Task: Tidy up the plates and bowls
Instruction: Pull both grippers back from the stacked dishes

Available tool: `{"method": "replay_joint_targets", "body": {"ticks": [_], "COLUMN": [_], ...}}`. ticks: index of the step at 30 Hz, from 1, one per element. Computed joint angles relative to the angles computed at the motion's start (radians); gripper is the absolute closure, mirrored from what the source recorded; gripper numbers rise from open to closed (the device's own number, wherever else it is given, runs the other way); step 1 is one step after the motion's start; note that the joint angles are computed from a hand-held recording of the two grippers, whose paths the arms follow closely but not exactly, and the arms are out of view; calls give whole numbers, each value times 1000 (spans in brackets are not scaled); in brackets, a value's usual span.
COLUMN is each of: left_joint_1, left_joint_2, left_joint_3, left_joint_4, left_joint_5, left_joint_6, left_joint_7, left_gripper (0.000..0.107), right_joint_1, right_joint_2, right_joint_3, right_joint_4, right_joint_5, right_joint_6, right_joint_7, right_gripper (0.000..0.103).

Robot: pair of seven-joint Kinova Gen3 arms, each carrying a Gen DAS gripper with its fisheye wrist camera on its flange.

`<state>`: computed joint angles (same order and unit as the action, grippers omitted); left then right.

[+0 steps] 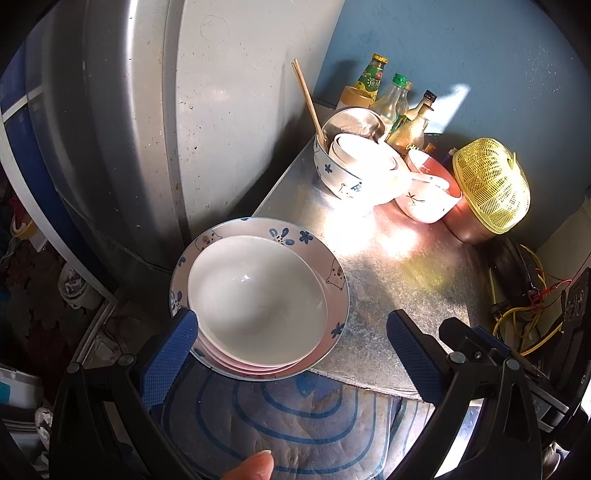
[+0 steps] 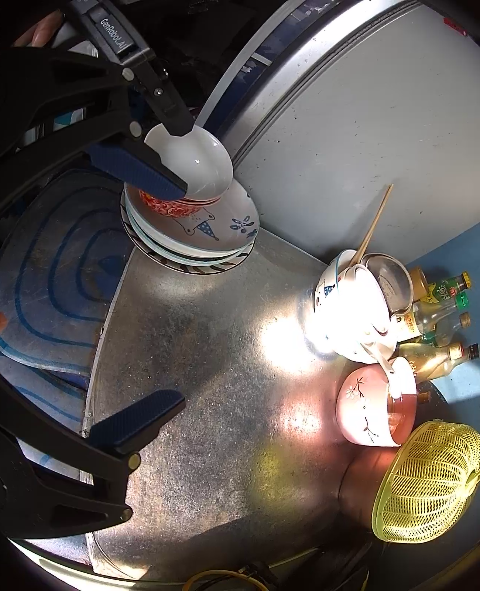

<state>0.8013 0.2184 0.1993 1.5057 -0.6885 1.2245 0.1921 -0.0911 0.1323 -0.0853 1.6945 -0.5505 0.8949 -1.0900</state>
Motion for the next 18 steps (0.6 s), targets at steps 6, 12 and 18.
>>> {"method": "replay_joint_targets", "body": {"ticks": [6,12,18], "left_joint_1": [14,43,62], "left_joint_2": [18,31,35], "left_joint_3": [1,-2,-1], "left_joint_4": [-23,-32,-30], "left_joint_5": [14,1,-11], "left_joint_6": [34,70,84], "left_joint_7": [12,31,37], "left_gripper": [5,5,6], "right_joint_1": [12,23,24], "right_joint_2": [-15,-30,-47], "right_joint_3": [5,16,23], "right_joint_4": [20,45,70], "right_joint_5": [-23,-46,-54], "right_joint_6": [4,4,2], "right_joint_7": [32,61,68], "right_gripper": [0,0,0]}}
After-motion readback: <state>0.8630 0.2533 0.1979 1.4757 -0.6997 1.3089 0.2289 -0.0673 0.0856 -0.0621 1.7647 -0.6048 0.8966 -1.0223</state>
